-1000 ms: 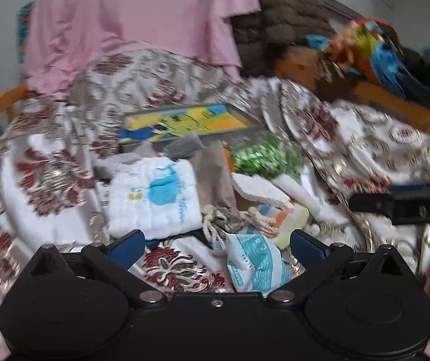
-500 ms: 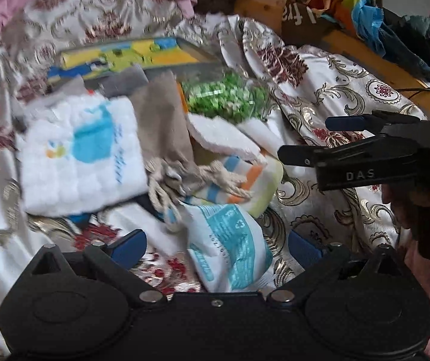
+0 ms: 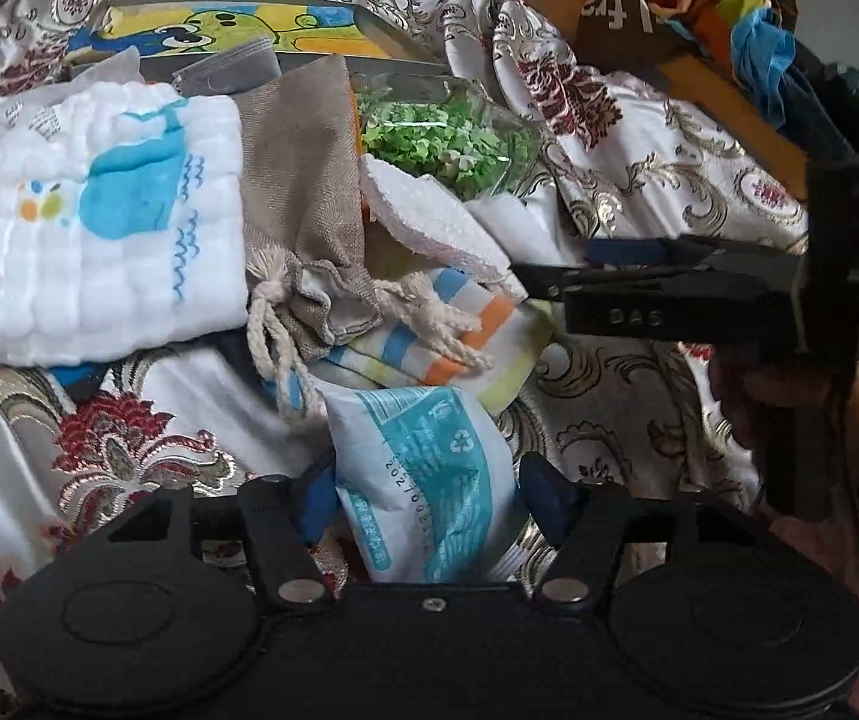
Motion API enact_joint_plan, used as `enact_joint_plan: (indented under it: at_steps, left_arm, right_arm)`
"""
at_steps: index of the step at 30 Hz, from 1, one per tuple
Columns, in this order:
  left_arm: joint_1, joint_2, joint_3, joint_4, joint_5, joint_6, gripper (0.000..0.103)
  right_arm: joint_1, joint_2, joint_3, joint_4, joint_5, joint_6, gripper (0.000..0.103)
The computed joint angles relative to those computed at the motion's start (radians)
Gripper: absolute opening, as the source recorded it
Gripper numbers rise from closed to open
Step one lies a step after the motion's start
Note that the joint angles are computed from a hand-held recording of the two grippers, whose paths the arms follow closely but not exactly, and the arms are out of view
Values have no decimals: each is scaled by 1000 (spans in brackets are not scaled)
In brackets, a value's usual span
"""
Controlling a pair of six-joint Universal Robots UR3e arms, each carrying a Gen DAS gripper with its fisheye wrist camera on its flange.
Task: Organize soft objects
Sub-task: 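Grasp the light-blue printed pouch with the left gripper while the right gripper grasps the white sock, then carry the pouch and sock into the painted tray and open both grippers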
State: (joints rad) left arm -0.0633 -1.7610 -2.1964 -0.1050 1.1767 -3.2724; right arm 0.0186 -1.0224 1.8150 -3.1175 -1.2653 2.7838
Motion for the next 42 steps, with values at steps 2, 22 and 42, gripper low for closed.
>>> enact_joint_plan:
  at_steps: [2,22,42]
  left_arm:
    - [3,-19,3,23,-13,-9,64]
    - [46,-29,-105,315,-120,-63,58]
    - [147,-16,-4,406,-125,-216,57]
  right_arm:
    - [3,13,-21,24,2,5,77]
    - [-46,-40,42,22,96,92,10]
    - [-62,-121,6,-52,303,155,10]
